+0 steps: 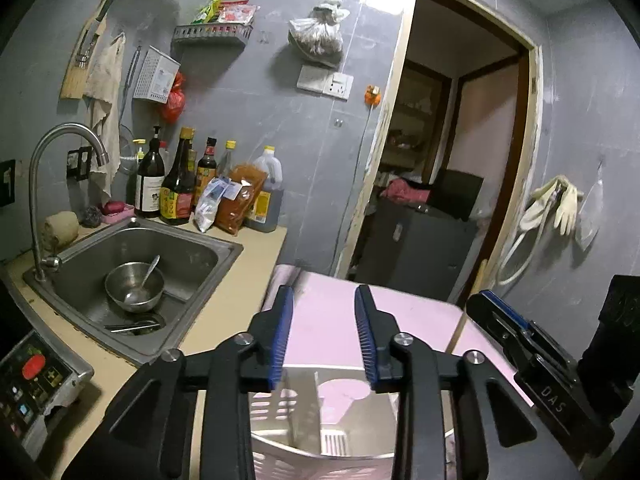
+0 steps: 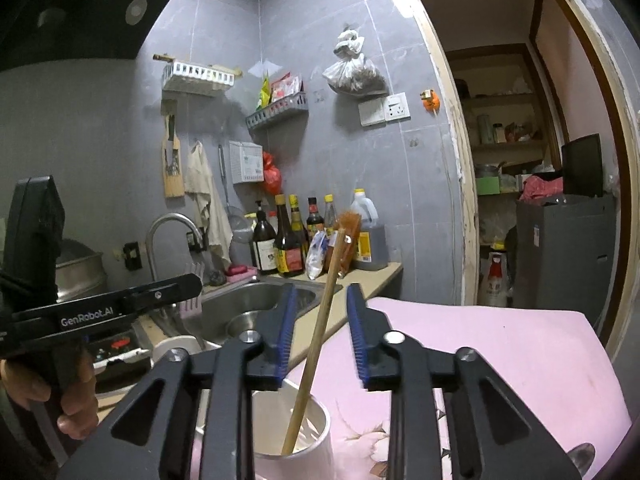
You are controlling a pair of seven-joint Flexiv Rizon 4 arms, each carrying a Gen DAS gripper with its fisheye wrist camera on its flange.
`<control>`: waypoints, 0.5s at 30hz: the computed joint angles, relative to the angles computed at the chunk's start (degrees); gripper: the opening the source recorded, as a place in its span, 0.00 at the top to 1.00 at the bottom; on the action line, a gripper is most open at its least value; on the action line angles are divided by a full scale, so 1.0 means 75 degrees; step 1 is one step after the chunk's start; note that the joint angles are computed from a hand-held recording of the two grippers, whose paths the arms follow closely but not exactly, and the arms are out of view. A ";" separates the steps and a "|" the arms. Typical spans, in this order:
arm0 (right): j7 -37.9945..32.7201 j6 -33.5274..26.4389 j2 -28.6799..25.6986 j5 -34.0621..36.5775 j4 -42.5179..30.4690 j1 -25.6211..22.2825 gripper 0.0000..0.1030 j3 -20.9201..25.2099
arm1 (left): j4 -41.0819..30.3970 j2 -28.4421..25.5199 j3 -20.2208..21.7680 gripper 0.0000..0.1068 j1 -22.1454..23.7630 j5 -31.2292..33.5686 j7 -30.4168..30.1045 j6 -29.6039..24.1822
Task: Organize utensils
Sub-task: 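Open the right tool to drop the chopstick into the holder while the left drops the fork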
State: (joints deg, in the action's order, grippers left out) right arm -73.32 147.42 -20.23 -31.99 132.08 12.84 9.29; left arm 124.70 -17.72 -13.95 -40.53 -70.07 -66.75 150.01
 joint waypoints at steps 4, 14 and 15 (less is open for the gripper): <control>0.0073 0.0236 0.0136 0.0040 0.0039 -0.0112 0.60 -0.0013 | -0.0205 -0.0045 -0.0052 0.60 -0.0112 0.0010 0.0148 0.0244; -0.0095 0.0733 0.0742 0.0564 0.0510 -0.0533 0.21 -0.0285 | -0.1086 -0.0594 -0.0272 0.19 -0.0408 0.0153 0.0640 0.0882; -0.0053 0.0774 0.0813 0.0482 0.0592 -0.0651 0.17 -0.0330 | -0.1164 -0.0643 -0.0294 0.17 -0.0426 0.0158 0.0683 0.0899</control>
State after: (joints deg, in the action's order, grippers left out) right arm -73.72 153.22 -14.13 -28.37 136.52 7.96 6.81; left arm 115.97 -22.54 -16.16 -43.72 -68.89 -61.62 156.75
